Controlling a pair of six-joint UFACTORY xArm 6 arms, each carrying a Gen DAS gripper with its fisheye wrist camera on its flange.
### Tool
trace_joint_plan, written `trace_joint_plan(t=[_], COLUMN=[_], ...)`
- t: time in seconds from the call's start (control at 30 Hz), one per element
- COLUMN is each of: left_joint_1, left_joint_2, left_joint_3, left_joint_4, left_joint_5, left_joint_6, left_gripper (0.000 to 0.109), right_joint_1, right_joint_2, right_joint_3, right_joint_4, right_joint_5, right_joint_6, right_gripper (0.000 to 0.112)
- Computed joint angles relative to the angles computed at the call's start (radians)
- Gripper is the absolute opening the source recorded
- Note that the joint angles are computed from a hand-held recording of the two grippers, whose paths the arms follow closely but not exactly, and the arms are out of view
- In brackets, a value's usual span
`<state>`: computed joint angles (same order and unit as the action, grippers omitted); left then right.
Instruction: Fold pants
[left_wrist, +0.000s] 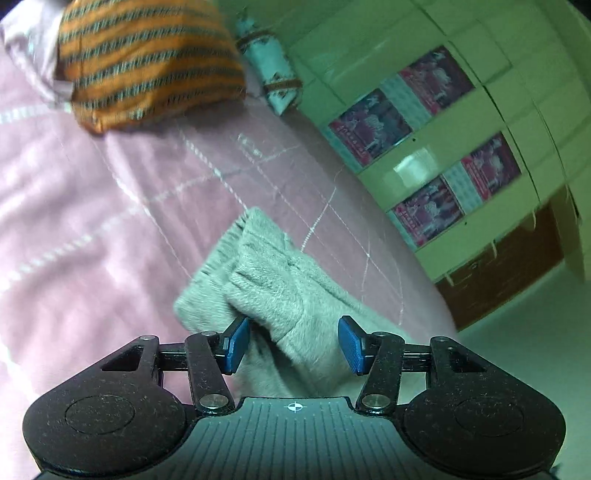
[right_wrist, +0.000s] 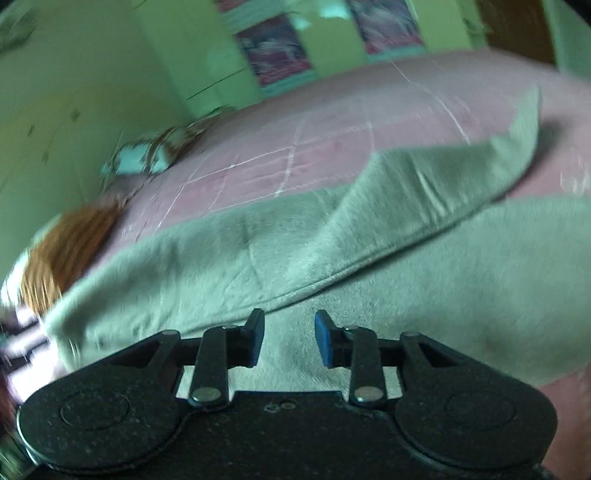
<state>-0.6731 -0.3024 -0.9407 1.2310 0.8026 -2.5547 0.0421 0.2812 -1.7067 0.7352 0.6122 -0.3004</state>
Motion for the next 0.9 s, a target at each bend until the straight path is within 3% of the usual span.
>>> trace_joint_plan(t=[0.13,0.23,0.27,0.37,0.4,0.43,0.53,0.6,0.7,0.77,0.83,0.9], left_joint_1=[0.047,0.069,0.077,0.084,0.089,0.093,0.097,0.089,0.099,0.113,0.094,0.081], left_joint_2=[0.042,0.07,0.08,0.097,0.097,0.095,0.046,0.017,0.009,0.037,0.036,0.04], left_joint_3=[-0.022,-0.044,-0.053,-0.072,-0.077,-0.083,-0.069,-0.069,-0.053,-0.023,-0.013,-0.022], left_joint_4=[-0.017,-0.027,-0.037,-0.047,-0.04,-0.033,0.165,0.205,-0.027,-0.204,-0.224,-0.194], left_joint_5=[-0.043,-0.058,-0.064,-0.082,-0.091,-0.094,-0.107,-0.098,-0.118,-0.135,-0.115,-0.094], left_joint_6=[-0.023,-0.015,0.002,0.017,0.013,0.016,-0.115,-0.098,0.171,0.31,0.31,0.265], left_gripper=[0.052,0.052,0.045,0.032,0.028,0.026,0.024,0.024,0.024,0.024,0.024,0.024], right_joint_1=[-0.006,-0.02,-0.027,-0.04,-0.053,-0.061,-0.061,-0.058,-0.076,-0.071,-0.085,-0.093], right_joint_2=[0.053,0.119,0.145,0.208,0.24,0.261,0.178,0.065,-0.06,-0.07,-0.033,-0.05], right_joint_3=[-0.025,-0.089,-0.115,-0.199,-0.251,-0.285,-0.216,-0.112,0.039,0.11,0.128,0.174], right_joint_4=[0.022,0.091,0.114,0.103,0.128,0.144,0.238,0.345,0.391,0.234,0.173,0.248], right_joint_5=[-0.026,-0.026,-0.024,0.009,0.061,0.093,0.033,-0.024,-0.009,0.03,0.094,0.07], right_joint_6=[0.13,0.166,0.18,0.267,0.26,0.245,0.086,-0.051,-0.134,-0.098,-0.005,0.011], right_gripper=[0.053,0.053,0.053,0.041,0.015,0.0,0.0,0.0,0.0,0.0,0.0,0.0])
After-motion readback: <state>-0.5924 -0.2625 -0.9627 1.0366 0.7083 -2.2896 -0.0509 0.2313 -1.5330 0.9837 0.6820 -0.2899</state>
